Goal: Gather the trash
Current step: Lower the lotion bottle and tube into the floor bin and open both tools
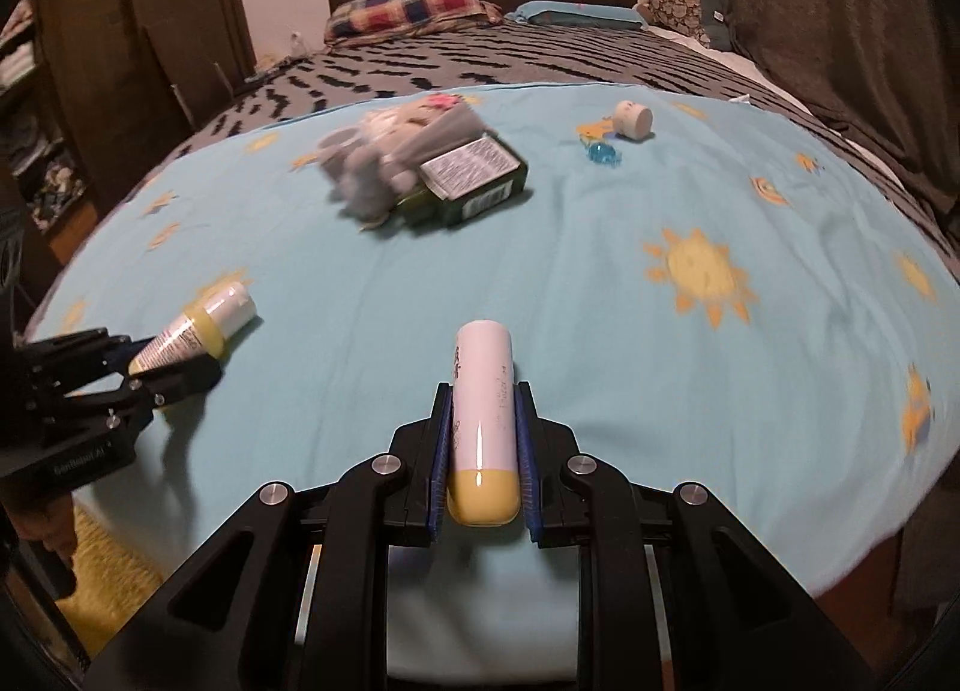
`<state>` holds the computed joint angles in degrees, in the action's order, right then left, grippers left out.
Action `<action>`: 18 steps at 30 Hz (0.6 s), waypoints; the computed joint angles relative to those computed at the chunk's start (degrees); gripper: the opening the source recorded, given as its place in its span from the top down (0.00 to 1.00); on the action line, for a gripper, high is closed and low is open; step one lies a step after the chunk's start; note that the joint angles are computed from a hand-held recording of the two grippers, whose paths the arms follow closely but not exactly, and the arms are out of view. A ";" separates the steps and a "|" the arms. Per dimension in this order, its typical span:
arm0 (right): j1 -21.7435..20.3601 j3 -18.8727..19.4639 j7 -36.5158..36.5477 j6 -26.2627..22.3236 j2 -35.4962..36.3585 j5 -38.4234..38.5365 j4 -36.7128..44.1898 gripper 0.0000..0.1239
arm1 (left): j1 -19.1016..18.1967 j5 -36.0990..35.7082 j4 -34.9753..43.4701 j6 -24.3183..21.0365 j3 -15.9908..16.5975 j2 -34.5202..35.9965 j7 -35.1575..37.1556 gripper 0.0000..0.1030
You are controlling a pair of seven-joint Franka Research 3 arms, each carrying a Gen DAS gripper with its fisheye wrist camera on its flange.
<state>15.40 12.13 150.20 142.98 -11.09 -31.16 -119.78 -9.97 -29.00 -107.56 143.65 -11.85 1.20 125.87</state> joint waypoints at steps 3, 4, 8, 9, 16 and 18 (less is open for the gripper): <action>0.61 1.22 2.36 0.21 -2.81 0.13 -2.99 0.83 | -0.26 -5.89 -6.22 -0.70 0.90 -5.87 4.02 0.72; 0.87 1.82 3.24 0.54 -4.03 0.40 -4.46 0.83 | -0.78 -6.73 -7.54 -0.82 1.40 -7.15 4.79 0.72; 1.22 4.34 5.61 0.55 -7.09 1.37 -8.01 0.83 | -3.40 -10.26 -14.22 -1.63 3.96 -13.20 8.67 0.72; 1.22 5.01 6.38 0.47 -7.73 1.47 -8.75 0.83 | -4.15 -11.09 -15.96 -2.04 4.63 -14.72 9.62 0.72; 2.22 7.92 9.81 1.39 -10.59 4.55 -13.50 0.83 | -7.84 -11.92 -25.14 -3.22 7.73 -21.11 11.62 0.72; 2.64 8.19 10.41 2.30 -10.86 5.95 -14.91 0.83 | -8.37 -11.63 -27.14 -3.84 8.19 -21.86 11.28 0.72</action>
